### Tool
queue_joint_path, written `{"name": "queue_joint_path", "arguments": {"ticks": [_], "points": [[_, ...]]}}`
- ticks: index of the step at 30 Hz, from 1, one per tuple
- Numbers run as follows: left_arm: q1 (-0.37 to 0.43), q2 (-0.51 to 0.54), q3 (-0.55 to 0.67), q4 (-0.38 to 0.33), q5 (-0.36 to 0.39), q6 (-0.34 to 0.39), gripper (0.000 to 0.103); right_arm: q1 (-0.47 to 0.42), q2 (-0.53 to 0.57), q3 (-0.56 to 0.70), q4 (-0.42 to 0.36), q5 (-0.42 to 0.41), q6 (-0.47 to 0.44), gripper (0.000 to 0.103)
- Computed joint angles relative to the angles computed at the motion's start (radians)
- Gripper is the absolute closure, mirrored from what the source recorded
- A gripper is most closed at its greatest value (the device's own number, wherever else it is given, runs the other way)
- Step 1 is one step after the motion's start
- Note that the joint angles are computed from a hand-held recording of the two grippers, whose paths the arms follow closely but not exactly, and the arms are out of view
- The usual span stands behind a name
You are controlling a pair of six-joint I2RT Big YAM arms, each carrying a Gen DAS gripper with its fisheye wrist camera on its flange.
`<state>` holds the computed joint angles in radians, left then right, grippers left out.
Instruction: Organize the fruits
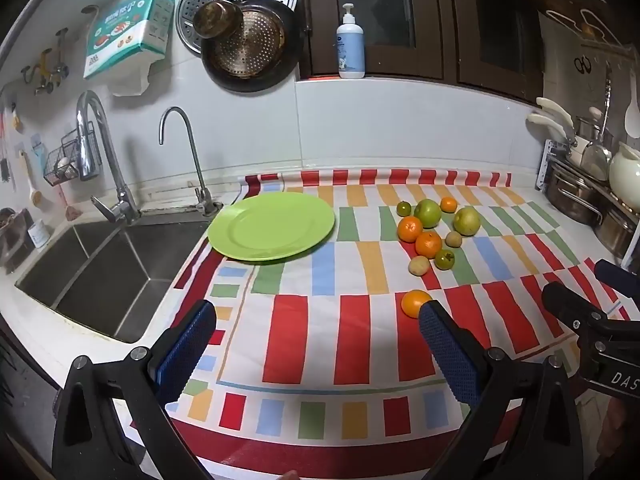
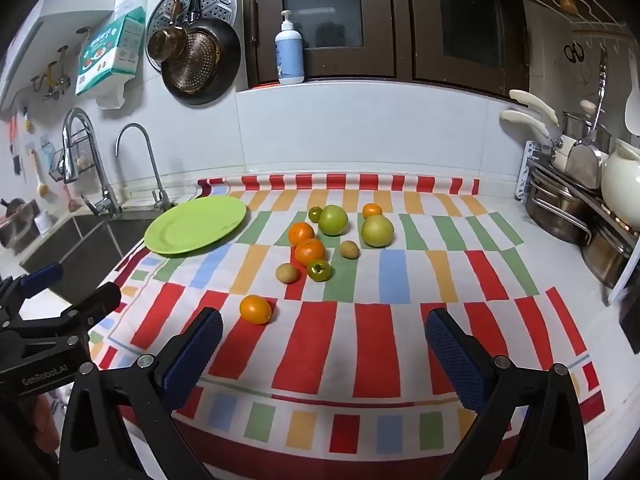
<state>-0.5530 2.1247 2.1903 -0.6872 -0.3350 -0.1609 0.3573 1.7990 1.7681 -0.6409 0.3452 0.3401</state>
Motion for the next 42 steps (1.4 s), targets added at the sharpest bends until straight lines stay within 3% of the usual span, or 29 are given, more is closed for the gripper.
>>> {"name": "queue_joint_path", "arguments": {"ticks": [42], "points": [[-0.007,0.009,0.038,0.016,0.000,0.028,0.000,-0.009,-0.009,-0.012,0.022,-0.006,-0.003,0.001]]}}
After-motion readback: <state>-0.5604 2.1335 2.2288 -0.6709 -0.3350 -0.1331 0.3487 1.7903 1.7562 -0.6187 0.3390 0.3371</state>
